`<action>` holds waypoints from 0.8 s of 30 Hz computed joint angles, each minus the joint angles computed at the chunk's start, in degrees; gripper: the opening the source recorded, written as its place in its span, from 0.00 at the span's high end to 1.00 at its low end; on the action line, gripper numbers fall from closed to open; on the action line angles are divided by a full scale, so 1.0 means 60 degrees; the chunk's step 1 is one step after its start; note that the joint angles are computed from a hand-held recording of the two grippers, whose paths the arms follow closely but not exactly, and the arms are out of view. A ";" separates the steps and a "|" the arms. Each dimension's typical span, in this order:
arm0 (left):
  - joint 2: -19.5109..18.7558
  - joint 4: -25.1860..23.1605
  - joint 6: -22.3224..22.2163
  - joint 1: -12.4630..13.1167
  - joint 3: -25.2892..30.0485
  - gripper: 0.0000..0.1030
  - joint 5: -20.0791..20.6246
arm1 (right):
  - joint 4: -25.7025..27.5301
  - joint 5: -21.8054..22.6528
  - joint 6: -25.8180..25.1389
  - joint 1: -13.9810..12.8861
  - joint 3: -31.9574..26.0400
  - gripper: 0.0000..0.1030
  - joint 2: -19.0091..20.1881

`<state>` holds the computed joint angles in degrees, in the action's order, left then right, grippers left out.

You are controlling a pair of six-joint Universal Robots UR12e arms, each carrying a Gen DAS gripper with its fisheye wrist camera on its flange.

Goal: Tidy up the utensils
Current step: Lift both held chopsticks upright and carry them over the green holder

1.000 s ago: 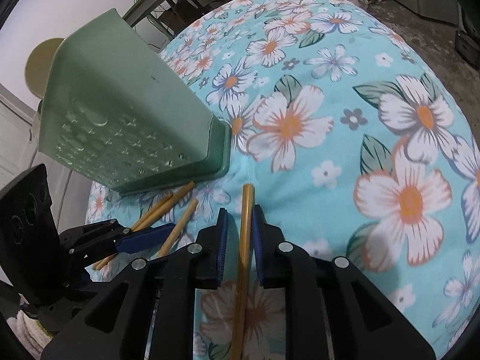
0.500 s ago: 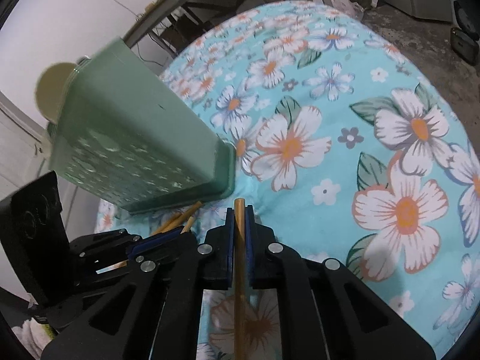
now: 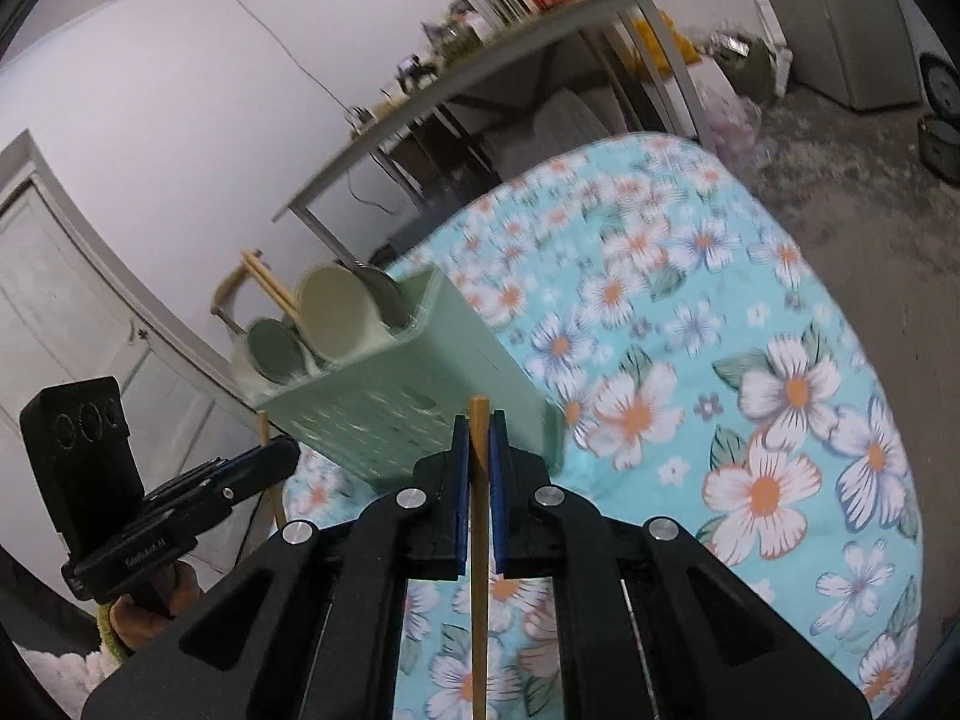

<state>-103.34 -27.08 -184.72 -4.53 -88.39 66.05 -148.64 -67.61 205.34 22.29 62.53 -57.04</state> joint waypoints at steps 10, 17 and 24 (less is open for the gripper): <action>0.0548 0.1519 -0.0236 0.0157 -0.0382 0.95 0.0090 | -0.1093 -0.0076 -0.0010 0.0029 0.0200 0.94 -0.0345; 0.0659 0.2702 -0.0606 0.0185 -0.0274 0.95 0.0563 | -0.1338 -0.0021 0.0063 0.0011 0.0333 0.94 -0.0452; 0.0531 0.3986 -0.1085 0.0234 0.0143 0.95 0.0980 | -0.1487 0.0057 0.0073 -0.0026 0.0313 0.94 -0.0458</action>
<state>-100.16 -3.17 -191.23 -3.12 -87.53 71.93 -157.56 -67.27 205.78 22.13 64.40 -59.79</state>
